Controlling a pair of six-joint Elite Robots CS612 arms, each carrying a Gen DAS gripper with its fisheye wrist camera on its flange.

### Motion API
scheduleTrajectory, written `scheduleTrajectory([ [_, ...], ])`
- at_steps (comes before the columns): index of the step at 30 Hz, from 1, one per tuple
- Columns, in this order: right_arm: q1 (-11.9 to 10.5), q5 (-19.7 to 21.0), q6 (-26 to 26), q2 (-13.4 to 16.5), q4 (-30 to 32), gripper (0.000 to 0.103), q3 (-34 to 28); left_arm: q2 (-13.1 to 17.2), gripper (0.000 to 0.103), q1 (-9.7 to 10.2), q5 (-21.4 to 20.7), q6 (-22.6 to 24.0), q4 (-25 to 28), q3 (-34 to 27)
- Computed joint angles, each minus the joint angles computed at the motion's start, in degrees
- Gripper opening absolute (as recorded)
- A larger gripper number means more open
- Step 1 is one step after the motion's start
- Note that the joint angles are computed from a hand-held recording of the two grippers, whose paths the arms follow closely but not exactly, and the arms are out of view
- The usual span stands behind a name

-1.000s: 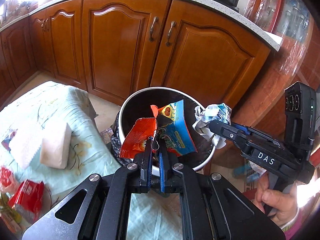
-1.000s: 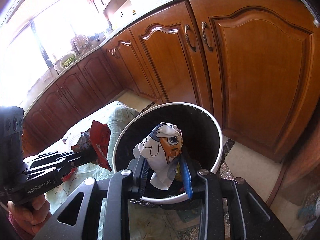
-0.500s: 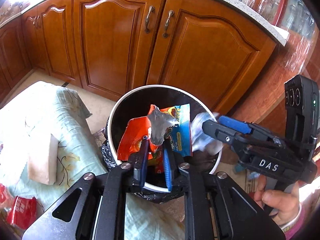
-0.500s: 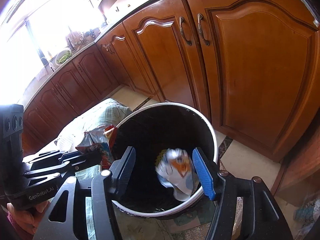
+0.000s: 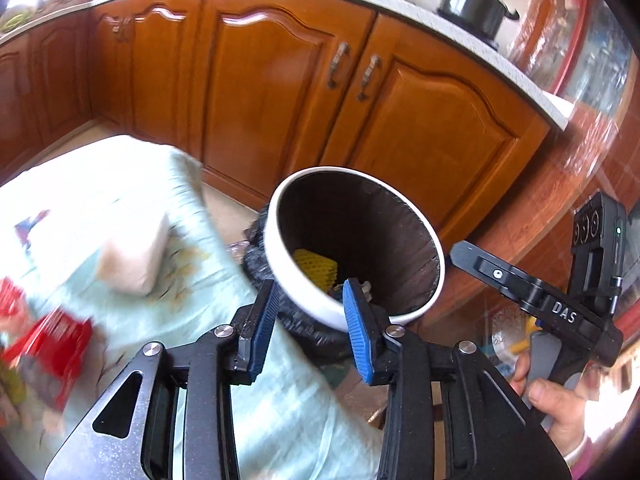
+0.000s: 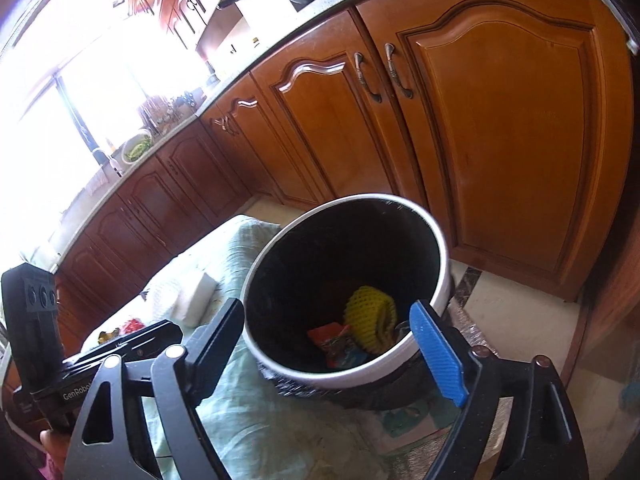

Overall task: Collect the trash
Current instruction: 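Carry both wrappers to the bin and open both tools over it, then grasp the green drink carton with the left tool while the right tool grasps the red chip bag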

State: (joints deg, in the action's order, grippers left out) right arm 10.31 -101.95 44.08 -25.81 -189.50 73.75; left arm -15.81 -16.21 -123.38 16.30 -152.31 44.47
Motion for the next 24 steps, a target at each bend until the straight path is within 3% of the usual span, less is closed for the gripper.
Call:
scheduleTrajectory([
  [8, 2.89, 1.35, 0.79, 2.6, -1.2, 0.09, -4.08, -2.35, 0.035, 3.17, 1.01, -4.19, -7.76, 6.98],
  [18, 4.9, 8.12, -2.01, 6.32, 3.12, 0.09, -11.85, -3.37, 0.035, 7.27, 4.93, -7.48, -11.89, 10.22],
  [21, 5.45, 9.27, -3.47, 7.07, 4.79, 0.09, -13.93, -3.2, 0.036, 8.13, 5.71, -6.19, -11.03, 9.72],
  [24, 5.92, 10.26, -5.04, 7.65, 6.26, 0.09, -15.76, -3.13, 0.038, 8.83, 7.14, -2.09, -10.7, 9.22],
])
